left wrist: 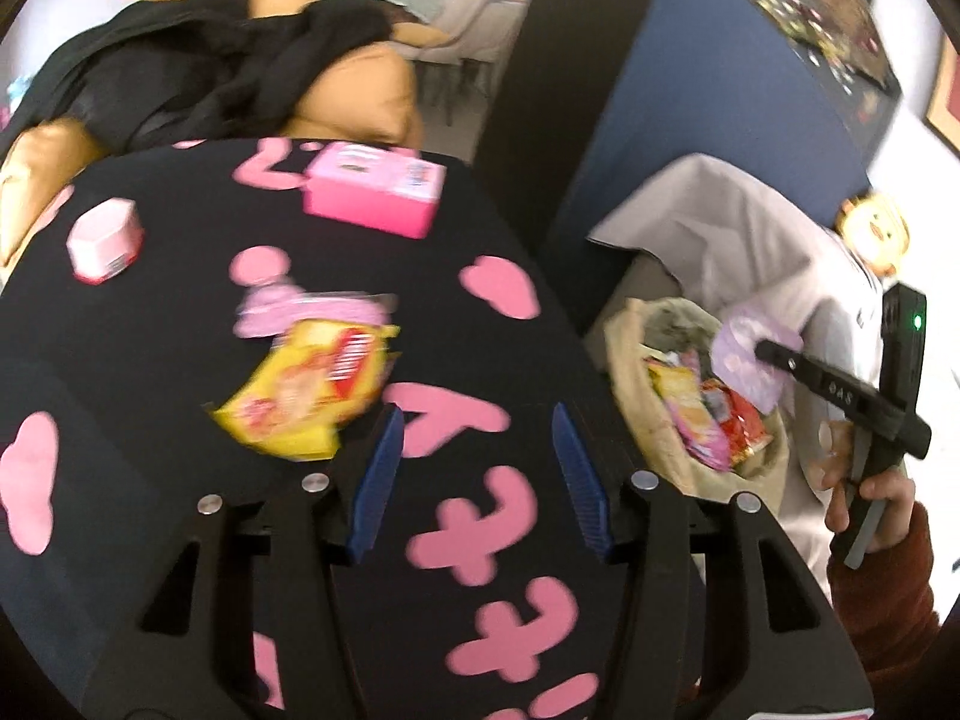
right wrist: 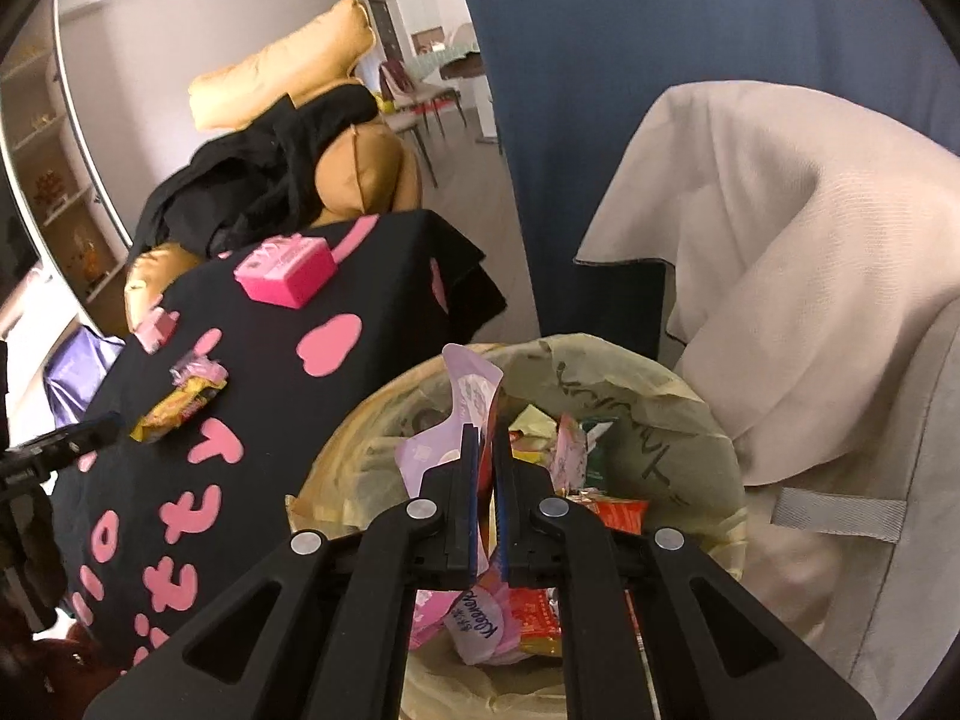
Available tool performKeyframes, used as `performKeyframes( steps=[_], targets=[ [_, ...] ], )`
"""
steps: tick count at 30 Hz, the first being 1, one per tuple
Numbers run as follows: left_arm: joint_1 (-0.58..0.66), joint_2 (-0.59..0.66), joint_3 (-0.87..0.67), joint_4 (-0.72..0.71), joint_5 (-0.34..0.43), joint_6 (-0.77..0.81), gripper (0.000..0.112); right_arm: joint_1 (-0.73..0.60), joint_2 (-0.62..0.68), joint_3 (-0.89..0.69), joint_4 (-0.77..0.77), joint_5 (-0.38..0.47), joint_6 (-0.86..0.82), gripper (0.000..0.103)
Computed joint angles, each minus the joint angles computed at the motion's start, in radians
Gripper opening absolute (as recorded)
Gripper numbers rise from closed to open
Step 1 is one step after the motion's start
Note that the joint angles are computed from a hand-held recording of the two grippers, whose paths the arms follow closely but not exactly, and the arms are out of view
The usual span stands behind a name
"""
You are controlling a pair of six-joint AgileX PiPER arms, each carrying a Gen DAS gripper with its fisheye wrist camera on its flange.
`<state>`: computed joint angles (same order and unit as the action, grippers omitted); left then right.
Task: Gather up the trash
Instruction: 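Move the left gripper to the yellow Nabati wafer pack while the right reaches the pink plastic cup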
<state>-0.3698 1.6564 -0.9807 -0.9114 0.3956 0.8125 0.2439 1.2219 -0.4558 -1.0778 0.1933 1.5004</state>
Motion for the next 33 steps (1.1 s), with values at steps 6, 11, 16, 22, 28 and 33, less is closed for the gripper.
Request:
performKeyframes(
  steps=[6,11,16,22,28,33],
  targets=[
    [0.124,-0.002,0.034,-0.098,0.022,0.109,0.05,0.06,0.029,-0.027,-0.043,0.076,0.043,0.031],
    [0.216,-0.005,0.061,-0.165,0.039,0.188,0.05,0.108,0.029,-0.056,-0.032,0.123,0.036,0.036],
    [0.292,-0.015,0.081,-0.199,0.024,0.251,0.05,0.171,0.078,-0.123,0.051,0.095,-0.032,0.036],
    [0.395,-0.022,0.105,-0.231,0.029,0.342,0.051,0.324,0.263,-0.304,0.11,0.108,-0.098,0.036],
    [0.508,-0.013,0.11,-0.285,0.058,0.43,0.051,0.42,0.526,-0.571,0.308,0.095,-0.273,0.036],
    [0.573,0.003,0.096,-0.285,0.099,0.455,0.051,0.455,0.714,-0.811,0.368,0.151,-0.379,0.036]
  ],
)
